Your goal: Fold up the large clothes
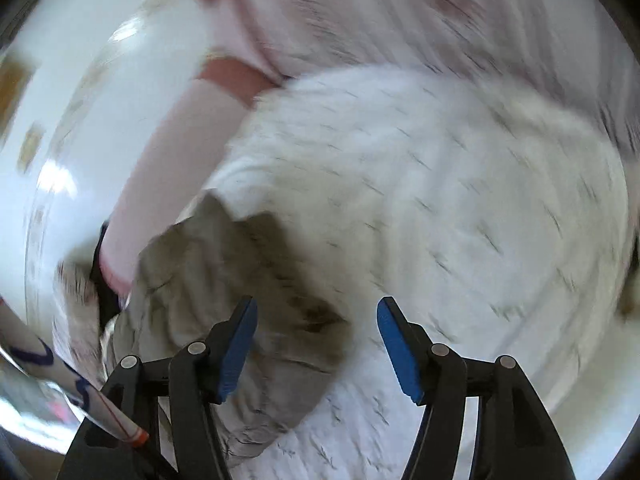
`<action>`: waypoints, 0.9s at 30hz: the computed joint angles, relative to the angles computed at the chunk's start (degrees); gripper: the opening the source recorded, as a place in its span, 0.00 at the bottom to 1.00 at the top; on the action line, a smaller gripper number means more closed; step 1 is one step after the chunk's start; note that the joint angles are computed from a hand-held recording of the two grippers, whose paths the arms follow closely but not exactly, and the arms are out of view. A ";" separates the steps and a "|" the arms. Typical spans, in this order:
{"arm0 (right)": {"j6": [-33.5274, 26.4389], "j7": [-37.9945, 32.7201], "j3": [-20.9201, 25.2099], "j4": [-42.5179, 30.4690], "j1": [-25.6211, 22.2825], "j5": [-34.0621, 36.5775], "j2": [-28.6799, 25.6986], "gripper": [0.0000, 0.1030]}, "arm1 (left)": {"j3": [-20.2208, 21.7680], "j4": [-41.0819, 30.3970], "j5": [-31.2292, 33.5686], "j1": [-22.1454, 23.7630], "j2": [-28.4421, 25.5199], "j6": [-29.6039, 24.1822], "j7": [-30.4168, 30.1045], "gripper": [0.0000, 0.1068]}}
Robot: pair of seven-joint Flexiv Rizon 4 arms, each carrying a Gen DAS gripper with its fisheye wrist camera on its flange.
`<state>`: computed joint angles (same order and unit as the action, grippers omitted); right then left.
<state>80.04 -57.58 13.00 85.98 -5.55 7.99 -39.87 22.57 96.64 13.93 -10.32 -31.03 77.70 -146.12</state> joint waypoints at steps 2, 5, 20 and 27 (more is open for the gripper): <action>5.17 -4.05 -2.23 1.06 3.71 -4.55 0.27 0.55 | 4.13 -3.84 4.84 -5.01 -1.34 -1.17 -1.35 0.72; 8.19 -9.90 -0.30 0.02 5.51 -10.09 -1.29 0.48 | 4.51 -9.63 10.67 -8.16 -3.67 -1.57 1.01 0.72; 2.05 -14.23 -3.55 -17.63 13.14 -17.43 -15.94 0.38 | -3.40 -27.75 9.95 -5.26 -17.28 -7.95 14.91 0.84; 0.24 -10.48 -12.18 -19.77 18.47 -20.22 -17.74 0.40 | -0.12 -31.42 10.51 -7.10 -20.69 -8.10 14.36 0.84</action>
